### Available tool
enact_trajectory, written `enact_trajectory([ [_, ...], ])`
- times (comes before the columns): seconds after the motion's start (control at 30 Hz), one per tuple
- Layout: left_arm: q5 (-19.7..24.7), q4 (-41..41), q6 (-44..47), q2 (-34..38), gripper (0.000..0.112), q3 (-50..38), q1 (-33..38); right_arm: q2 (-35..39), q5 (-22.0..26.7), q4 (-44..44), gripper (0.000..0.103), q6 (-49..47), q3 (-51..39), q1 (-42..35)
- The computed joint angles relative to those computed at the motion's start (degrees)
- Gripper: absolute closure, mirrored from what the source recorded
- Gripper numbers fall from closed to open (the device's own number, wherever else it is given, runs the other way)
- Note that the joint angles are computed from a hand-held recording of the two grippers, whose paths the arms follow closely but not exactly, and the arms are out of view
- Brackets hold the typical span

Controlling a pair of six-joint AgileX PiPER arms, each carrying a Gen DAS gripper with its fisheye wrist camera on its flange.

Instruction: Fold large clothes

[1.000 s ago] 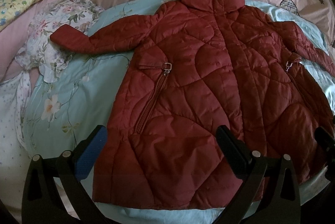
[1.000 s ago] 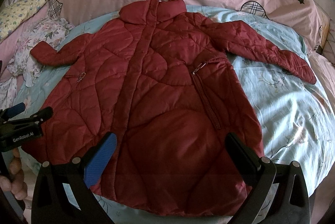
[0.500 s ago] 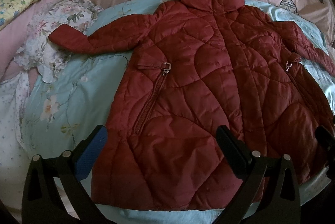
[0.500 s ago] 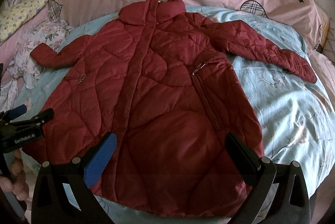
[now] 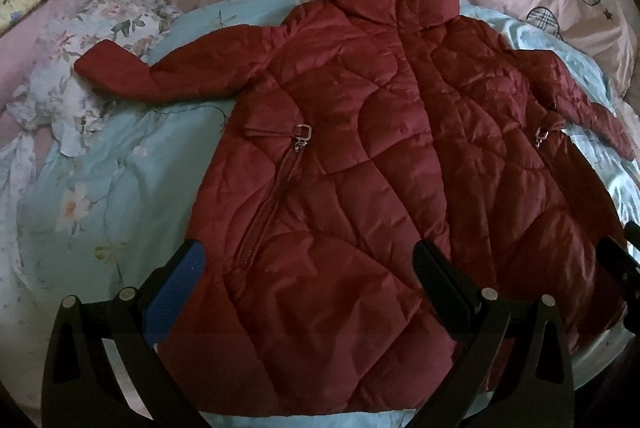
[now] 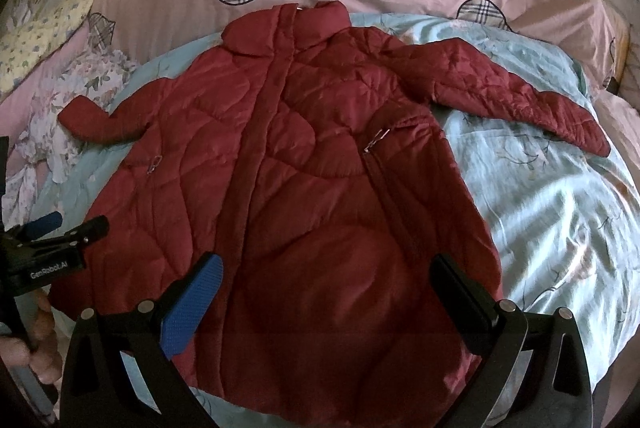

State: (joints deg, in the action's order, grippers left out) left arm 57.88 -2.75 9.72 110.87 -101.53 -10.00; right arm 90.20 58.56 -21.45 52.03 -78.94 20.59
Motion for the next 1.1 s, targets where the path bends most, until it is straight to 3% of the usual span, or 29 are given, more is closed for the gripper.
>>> enact_trajectory([
  [0.13, -1.3, -0.7, 0.2, 0.9, 0.009, -0.7, 0.3, -0.4, -1.4, 4.1, 0.0, -2.0, 0.2, -2.7],
  [0.4, 2.3, 1.4, -1.8, 5.4, 0.009, -7.7, 0.6, -1.5, -4.0, 1.2, 0.0, -1.5, 2.0, -5.5],
  [0.57, 2.1, 1.0, -2.2, 7.3, 0.009, -10.7, 1.0, -4.1, -9.3, 5.0, 0.0, -3.8, 5.4, -11.9],
  [0.6, 0.2, -0.3, -1.7, 7.1, 0.009, -10.1, 1.4, -4.8, -10.5, 6.0, 0.0, -4.4, 6.3, -13.8],
  [0.8, -0.7, -0.2, -1.7, 9.5, 0.009, -13.7, 1.1, -6.7, -14.7, 11.0, 0.0, -10.3, 8.9, -25.2],
  [1.1, -1.6, 3.6, -2.9, 13.3, 0.009, -17.5, -0.6, -2.1, -22.7, 28.9, 0.001, -28.6, 8.2, -48.1],
])
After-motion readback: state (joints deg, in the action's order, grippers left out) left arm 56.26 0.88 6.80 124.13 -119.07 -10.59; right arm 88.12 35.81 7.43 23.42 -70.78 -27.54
